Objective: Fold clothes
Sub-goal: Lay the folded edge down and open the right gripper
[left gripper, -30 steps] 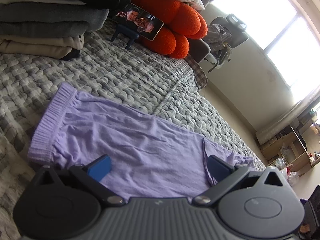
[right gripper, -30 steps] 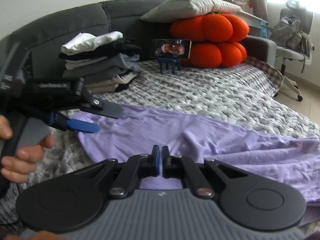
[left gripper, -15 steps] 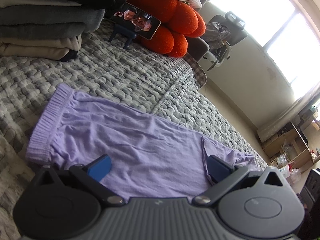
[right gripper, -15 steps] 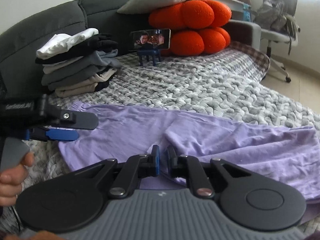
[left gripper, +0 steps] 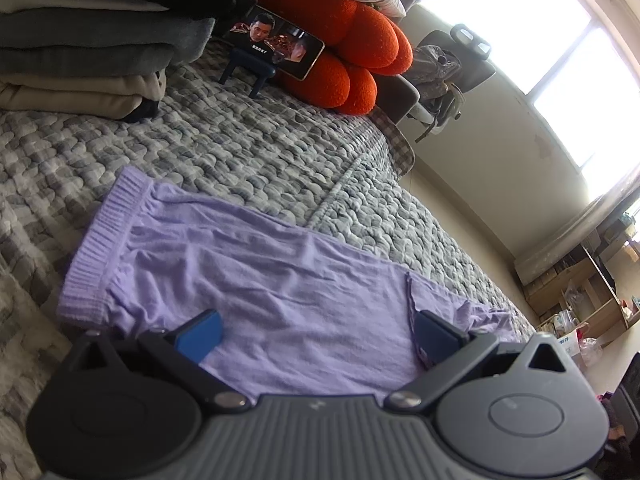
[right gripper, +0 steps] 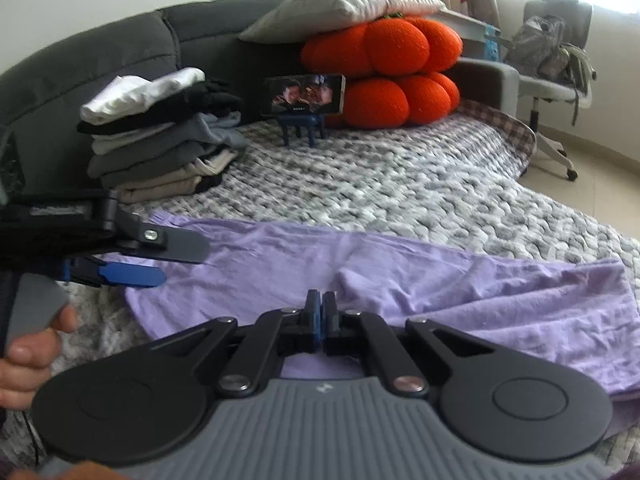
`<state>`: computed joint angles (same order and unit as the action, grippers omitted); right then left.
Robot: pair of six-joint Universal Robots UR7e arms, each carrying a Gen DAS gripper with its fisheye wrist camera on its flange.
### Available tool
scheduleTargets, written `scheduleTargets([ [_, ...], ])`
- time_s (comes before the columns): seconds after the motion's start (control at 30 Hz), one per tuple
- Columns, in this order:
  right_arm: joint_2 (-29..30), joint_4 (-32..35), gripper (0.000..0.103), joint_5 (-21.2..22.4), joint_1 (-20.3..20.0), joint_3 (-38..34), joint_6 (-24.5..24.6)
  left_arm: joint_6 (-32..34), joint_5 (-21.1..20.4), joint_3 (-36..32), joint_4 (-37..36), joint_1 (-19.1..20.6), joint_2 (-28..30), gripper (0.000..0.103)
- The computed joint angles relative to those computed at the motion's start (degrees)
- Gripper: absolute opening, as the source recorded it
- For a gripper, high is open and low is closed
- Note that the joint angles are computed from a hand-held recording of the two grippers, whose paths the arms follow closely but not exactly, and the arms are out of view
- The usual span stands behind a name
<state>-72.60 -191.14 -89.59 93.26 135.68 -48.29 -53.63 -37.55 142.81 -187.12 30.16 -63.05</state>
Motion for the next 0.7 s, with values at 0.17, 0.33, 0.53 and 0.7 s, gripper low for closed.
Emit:
scheduleTargets([
  [0.17, -0.5, 1.3, 0.0, 0.9, -0.4, 0.4, -1.5, 0.1, 0.0, 0.1, -0.1, 0.0, 0.0, 0.103],
  [0.33, -2.7, 3.0, 0.015, 3.5, -1.7, 1.1, -2.4, 0.5, -0.1, 0.1, -0.2, 0.1, -0.1, 0.103],
  [0.53, -5.2, 3.6, 0.015, 2.4, -2.1, 2.4, -9.0, 0.2, -0.1, 0.1, -1.0, 0.3, 0.0, 0.103],
  [0.7, -3.1, 0.6, 0.041, -0.7, -0.8, 3.1, -14.0, 1.0, -0.5, -0.7, -1.6, -0.2, 0.7, 0.103],
])
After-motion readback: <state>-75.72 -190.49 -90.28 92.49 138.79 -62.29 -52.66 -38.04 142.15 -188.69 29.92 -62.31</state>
